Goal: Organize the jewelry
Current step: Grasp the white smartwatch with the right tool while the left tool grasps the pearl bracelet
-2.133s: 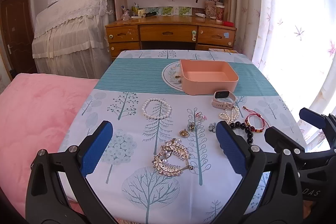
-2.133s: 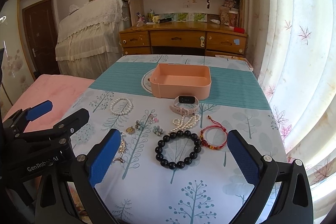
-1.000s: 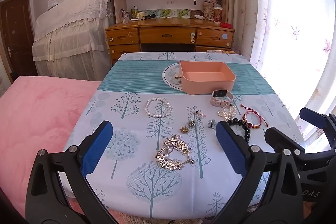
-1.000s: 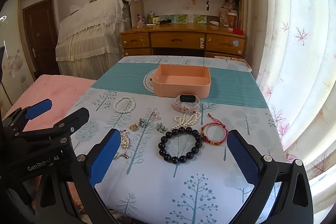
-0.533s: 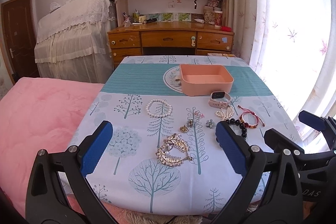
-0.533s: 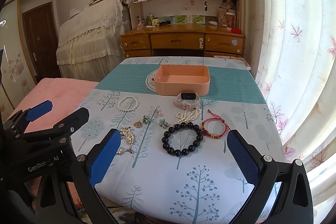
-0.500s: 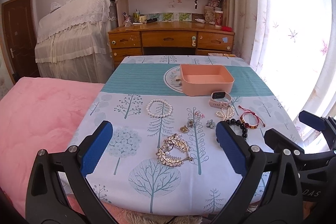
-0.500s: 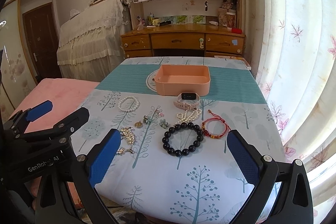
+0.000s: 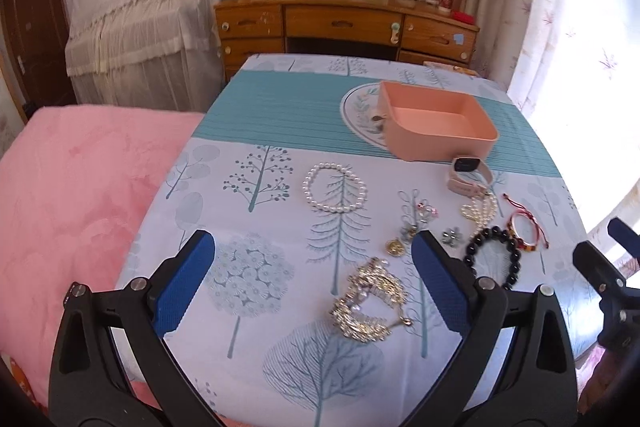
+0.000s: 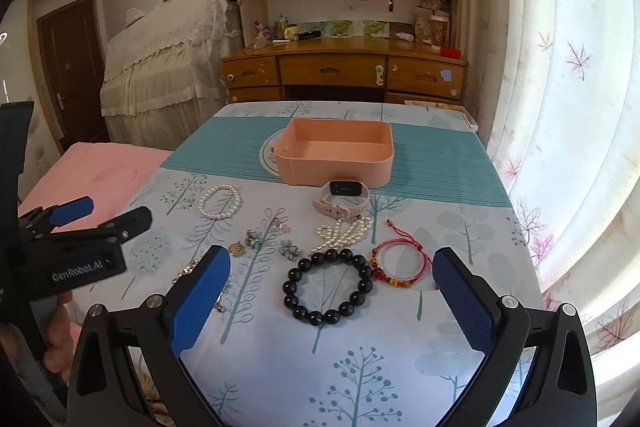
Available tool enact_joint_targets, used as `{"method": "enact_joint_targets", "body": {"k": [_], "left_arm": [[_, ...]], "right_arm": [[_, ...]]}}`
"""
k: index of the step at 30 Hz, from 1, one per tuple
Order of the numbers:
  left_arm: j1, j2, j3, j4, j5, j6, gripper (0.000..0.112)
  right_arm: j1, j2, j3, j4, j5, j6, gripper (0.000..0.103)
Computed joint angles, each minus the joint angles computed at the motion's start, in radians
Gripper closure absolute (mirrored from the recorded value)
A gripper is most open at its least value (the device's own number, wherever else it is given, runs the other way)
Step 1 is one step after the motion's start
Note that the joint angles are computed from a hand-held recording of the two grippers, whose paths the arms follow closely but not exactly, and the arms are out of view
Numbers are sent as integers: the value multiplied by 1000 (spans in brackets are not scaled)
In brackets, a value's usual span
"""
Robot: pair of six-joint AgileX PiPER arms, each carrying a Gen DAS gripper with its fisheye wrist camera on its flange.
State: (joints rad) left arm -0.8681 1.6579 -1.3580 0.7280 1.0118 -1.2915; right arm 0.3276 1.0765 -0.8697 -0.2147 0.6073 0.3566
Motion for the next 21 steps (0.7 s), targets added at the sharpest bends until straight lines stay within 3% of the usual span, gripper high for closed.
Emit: {"method": "enact_joint_targets", "body": {"k": [2, 7, 11, 14, 21], "left_arm": [[80, 5, 4, -65, -55, 76, 14], [229, 92, -58, -182, -97, 238, 15], [315, 192, -160, -270, -101, 384, 23], [364, 283, -276, -355, -73, 524, 25], [421, 510, -602, -503, 95, 746, 36]], "right_arm": [[-82, 45, -16, 96, -12, -93, 0], [-249, 192, -76, 300, -32, -308, 1], [-303, 343, -167, 409, -23, -432, 12], [-318, 507, -319, 460, 55, -485, 27], [-338, 911, -821, 483, 341, -457, 44]]}}
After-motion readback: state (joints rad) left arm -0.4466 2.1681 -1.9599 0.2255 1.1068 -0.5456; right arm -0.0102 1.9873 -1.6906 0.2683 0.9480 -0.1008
